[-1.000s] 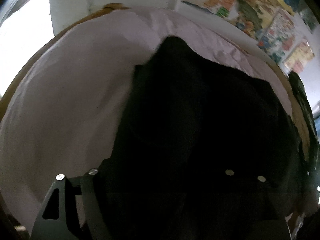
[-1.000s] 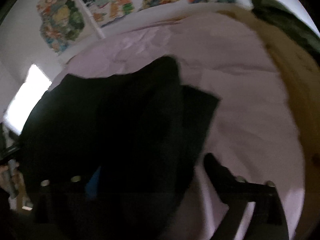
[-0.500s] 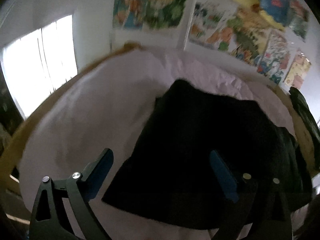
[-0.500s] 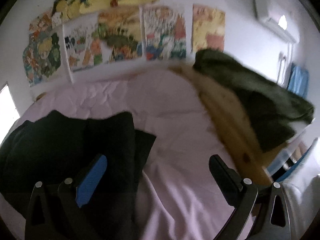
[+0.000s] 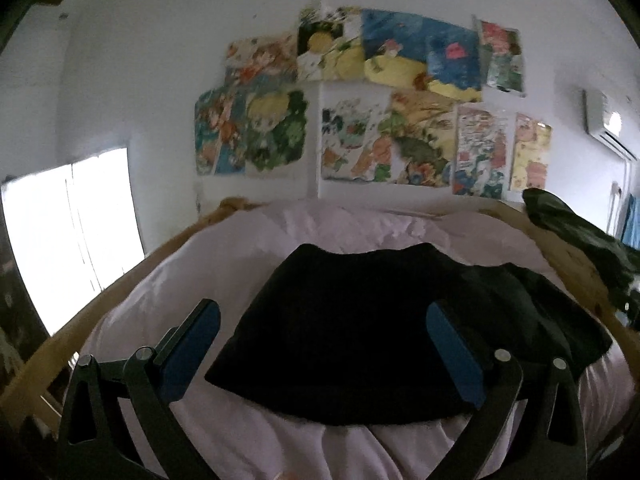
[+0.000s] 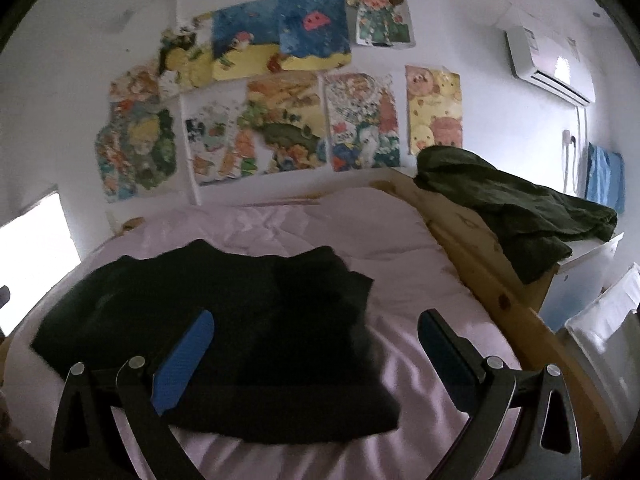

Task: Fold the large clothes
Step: 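Release the folded jacket and raise both grippers away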

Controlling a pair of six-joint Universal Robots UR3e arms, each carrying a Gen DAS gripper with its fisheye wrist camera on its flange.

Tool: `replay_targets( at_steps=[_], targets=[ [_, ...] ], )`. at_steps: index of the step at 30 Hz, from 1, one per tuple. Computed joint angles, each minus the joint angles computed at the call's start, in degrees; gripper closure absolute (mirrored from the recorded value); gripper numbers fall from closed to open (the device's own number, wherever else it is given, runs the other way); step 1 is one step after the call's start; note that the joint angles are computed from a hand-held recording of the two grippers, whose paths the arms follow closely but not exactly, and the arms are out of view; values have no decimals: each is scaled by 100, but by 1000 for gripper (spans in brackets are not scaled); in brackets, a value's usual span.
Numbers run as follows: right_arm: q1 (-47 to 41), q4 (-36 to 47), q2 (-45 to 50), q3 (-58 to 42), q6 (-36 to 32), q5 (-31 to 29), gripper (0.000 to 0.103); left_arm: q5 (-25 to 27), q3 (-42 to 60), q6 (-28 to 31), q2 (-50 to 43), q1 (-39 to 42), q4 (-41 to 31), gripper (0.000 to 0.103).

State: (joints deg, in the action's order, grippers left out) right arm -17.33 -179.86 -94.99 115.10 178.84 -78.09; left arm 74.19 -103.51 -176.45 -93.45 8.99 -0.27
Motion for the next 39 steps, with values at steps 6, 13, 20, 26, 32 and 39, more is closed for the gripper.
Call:
replay_targets(
  at_steps=[6, 13, 20, 26, 32, 39],
  targets=[
    [137, -531, -597, 757, 30, -39, 0, -144, -818, 147, 401, 3, 555, 2],
    [493, -1224, -1110, 1494, 27, -198, 0, -336, -1624, 394, 935, 30, 908, 2],
    [887, -1460, -1418, 1971, -111, -277, 0, -594, -2314, 615, 1383, 150, 1142, 2],
    [1215, -1609, -1500, 2187, -234, -350, 0, -947, -2828, 647, 1901, 390, 871, 2],
    [1490, -1349, -1723, 2306, -243, -325, 0, -1457, -3446, 758, 2749, 803, 319, 2],
    [1903, -899, -1913, 2339, -151, -691, 0, -1556, -3590, 740, 3143, 945, -38, 2]
  ],
)
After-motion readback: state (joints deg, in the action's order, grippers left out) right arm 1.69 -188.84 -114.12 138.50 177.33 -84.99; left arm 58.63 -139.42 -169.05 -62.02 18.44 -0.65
